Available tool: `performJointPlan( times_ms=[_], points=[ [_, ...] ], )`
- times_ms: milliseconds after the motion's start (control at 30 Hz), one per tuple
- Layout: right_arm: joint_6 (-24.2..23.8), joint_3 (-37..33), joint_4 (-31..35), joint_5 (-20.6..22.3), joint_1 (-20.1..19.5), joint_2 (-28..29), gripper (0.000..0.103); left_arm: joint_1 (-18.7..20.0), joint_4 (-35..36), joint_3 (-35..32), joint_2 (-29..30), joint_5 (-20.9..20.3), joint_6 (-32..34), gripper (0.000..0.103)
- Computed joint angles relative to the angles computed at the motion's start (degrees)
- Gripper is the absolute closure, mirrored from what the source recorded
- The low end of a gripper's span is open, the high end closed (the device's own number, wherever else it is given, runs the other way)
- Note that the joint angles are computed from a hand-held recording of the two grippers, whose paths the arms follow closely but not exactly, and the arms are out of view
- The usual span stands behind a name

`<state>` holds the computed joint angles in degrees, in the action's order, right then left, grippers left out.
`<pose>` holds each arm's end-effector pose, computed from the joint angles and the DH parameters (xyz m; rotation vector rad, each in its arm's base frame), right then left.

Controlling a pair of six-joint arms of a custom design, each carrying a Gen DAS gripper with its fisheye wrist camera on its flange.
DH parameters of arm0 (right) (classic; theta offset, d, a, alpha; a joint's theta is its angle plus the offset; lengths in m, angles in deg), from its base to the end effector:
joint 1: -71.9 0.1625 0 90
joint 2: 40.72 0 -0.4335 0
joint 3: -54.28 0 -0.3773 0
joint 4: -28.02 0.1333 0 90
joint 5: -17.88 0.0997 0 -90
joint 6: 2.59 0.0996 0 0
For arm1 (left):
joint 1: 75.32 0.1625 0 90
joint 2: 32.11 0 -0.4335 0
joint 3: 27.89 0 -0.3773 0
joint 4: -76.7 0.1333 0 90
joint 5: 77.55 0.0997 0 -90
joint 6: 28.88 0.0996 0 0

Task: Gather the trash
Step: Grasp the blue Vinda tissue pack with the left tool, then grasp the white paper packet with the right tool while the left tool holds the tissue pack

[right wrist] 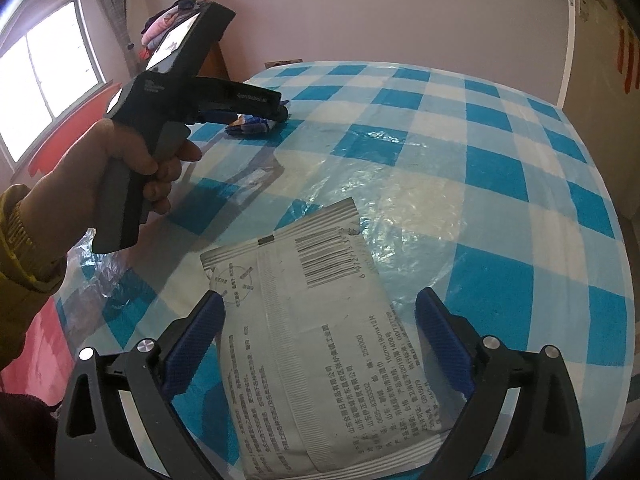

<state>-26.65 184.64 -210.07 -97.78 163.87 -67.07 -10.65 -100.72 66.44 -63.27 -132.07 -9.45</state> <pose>0.1049 -0.4278 -0.0063 0.3294 -2.4210 0.8606 -0.1120 -0.6832 0.0171 0.7891 2.3654 -0.5747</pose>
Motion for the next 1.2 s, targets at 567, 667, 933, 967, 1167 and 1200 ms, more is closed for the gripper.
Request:
performJointPlan(
  times_ms=[567, 667, 933, 967, 1167, 1200],
  points=[
    [-2.4, -1.4, 1.5, -3.0, 1.6, 1.1, 0.004, 0.1, -5.4, 1.4, 0.7, 1.2, 1.1, 0.025],
    [-2.4, -1.8, 1.4, -3.5, 1.6, 1.3, 0.005, 0.2, -5.9, 2.1, 0.2, 0.8, 0.4, 0.03],
    [-2.5, -1.8, -0.2, -3.5, 1.7, 1.7, 0.017, 0.7, -5.5, 4.6, -2.0, -1.3, -1.0, 0.037],
    [-2.6, -1.7, -0.4, -3.3, 1.7, 1.7, 0.018, 0.8, -5.4, 5.1, -2.4, -1.7, -1.1, 0.037],
    [-2.5, -1.3, -0.2, -2.2, 1.4, 1.2, 0.022, 1.3, -6.0, 8.4, -5.0, -4.0, -1.5, 0.039],
    [-2.4, -1.3, -0.3, -2.1, 1.4, 1.2, 0.023, 1.4, -6.0, 8.9, -5.4, -4.3, -1.6, 0.039]
  ],
)
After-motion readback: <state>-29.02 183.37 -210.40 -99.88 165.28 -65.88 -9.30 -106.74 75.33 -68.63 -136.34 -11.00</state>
